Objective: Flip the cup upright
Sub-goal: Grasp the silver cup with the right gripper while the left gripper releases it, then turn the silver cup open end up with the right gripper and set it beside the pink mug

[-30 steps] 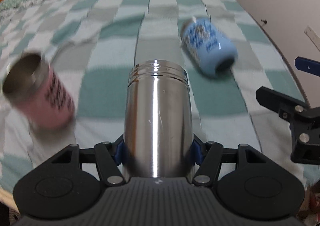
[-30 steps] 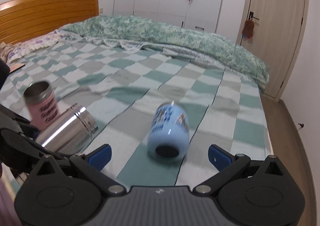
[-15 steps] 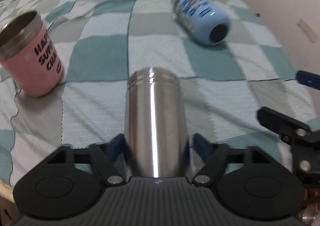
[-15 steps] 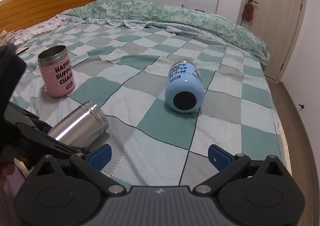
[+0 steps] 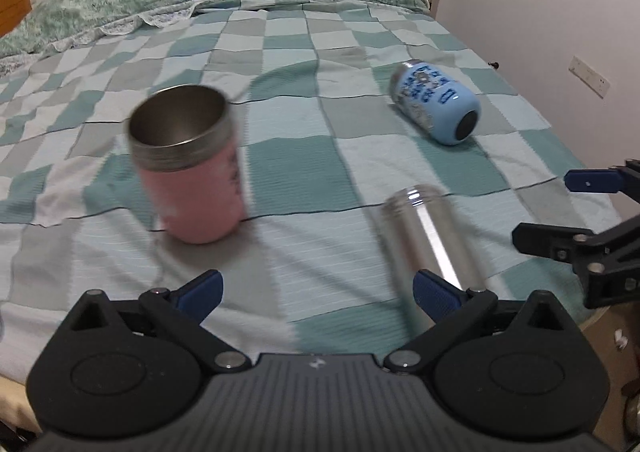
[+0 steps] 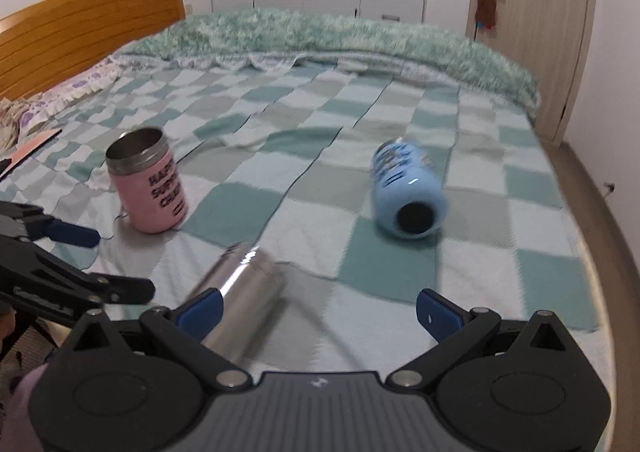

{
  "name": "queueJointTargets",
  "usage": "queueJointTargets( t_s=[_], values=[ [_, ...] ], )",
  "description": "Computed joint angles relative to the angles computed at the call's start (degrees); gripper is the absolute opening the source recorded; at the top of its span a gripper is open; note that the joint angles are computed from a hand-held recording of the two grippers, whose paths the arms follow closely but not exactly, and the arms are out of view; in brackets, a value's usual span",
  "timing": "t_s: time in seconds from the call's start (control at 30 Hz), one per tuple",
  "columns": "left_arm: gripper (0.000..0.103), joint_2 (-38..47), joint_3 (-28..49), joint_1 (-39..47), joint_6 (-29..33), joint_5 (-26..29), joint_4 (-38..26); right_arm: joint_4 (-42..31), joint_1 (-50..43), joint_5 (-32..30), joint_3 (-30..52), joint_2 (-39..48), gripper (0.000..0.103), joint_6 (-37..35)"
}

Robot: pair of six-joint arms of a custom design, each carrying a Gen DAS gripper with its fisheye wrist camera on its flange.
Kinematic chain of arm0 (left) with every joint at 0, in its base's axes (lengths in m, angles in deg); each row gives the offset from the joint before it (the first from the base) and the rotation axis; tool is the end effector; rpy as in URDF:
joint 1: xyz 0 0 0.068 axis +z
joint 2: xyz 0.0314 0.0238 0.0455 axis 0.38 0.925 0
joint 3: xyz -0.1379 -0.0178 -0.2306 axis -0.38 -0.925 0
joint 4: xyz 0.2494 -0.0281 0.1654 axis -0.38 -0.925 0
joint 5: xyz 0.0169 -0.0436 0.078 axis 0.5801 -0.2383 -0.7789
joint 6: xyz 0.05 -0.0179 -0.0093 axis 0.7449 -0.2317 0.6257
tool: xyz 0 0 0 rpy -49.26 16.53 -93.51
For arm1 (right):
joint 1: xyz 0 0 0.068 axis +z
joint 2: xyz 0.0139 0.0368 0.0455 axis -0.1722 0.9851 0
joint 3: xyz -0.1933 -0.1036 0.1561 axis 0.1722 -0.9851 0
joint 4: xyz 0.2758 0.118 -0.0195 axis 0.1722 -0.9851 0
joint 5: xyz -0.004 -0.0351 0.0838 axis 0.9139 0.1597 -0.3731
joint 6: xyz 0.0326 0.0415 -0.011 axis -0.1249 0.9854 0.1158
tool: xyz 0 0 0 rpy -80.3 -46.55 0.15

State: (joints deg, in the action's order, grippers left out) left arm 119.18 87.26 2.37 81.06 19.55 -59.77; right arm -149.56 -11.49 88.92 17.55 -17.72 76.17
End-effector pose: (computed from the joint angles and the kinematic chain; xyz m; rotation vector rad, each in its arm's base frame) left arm 0.2179 -0.0894 0.2579 0.8665 2.3265 -0.3712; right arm 0.0994 -0.0066 0.2726 0.2309 2.3615 -0.0798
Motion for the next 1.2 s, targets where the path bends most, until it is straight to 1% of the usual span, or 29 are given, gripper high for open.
queueJointTargets(
  t_s=[0.1,0.2,0.3,0.37,0.43,0.5,0.57,0.6,0.67,0.7,0.77,0.97,1.0,1.07,1.1,1.2],
  values=[
    [0.103,2.3,0.3,5.6,5.9,3.9,0.6,2.9,10.5,6.6,-0.6,6.8,0.103,10.2],
    [0.103,5.5,0.6,10.0,11.2,7.2,1.9,6.4,14.3,8.4,-0.3,14.3,0.103,16.6],
    [0.103,8.9,0.9,12.8,14.8,9.3,3.3,9.4,15.8,9.4,0.5,21.1,0.102,20.7],
    [0.103,10.9,1.0,14.1,15.6,10.4,4.4,11.0,15.8,9.9,1.4,25.5,0.102,22.7],
    [0.103,13.0,1.2,15.0,16.2,11.6,5.3,12.4,14.3,8.7,2.0,29.0,0.102,23.8],
    [0.103,14.5,1.5,15.5,16.6,12.4,6.0,13.6,12.1,6.2,2.8,32.5,0.101,24.9],
    [0.103,15.2,1.6,15.8,17.1,13.0,6.4,14.5,10.5,4.2,3.5,35.4,0.097,25.9],
    [0.103,15.4,1.7,15.8,17.1,13.0,6.6,14.8,9.5,3.0,3.8,36.5,0.092,26.3],
    [0.103,16.0,1.9,16.0,17.2,13.8,6.8,15.3,7.1,-0.8,4.5,38.8,0.079,26.8],
    [0.103,16.0,1.9,16.0,17.0,13.9,6.9,15.2,5.9,-2.6,4.8,39.7,0.065,27.0],
    [0.103,16.0,1.8,16.2,16.9,14.4,6.9,15.7,5.5,-3.1,4.2,38.5,0.063,27.1],
    [0.103,14.5,1.4,17.1,16.7,16.8,6.4,15.6,8.6,2.4,0.2,22.9,0.062,26.2],
    [0.103,14.2,1.4,17.3,16.6,17.1,6.3,15.6,10.1,4.5,-0.2,20.4,0.062,25.8],
    [0.103,13.3,1.3,17.7,16.0,18.0,6.6,16.6,16.0,12.6,-1.1,15.8,0.062,24.8],
    [0.103,12.9,1.1,17.8,15.2,18.4,6.9,17.7,19.3,17.1,-1.5,14.2,0.062,23.9],
    [0.103,12.1,0.9,17.7,12.8,18.6,8.2,23.0,26.3,26.9,-3.5,11.4,0.062,20.6]
  ],
)
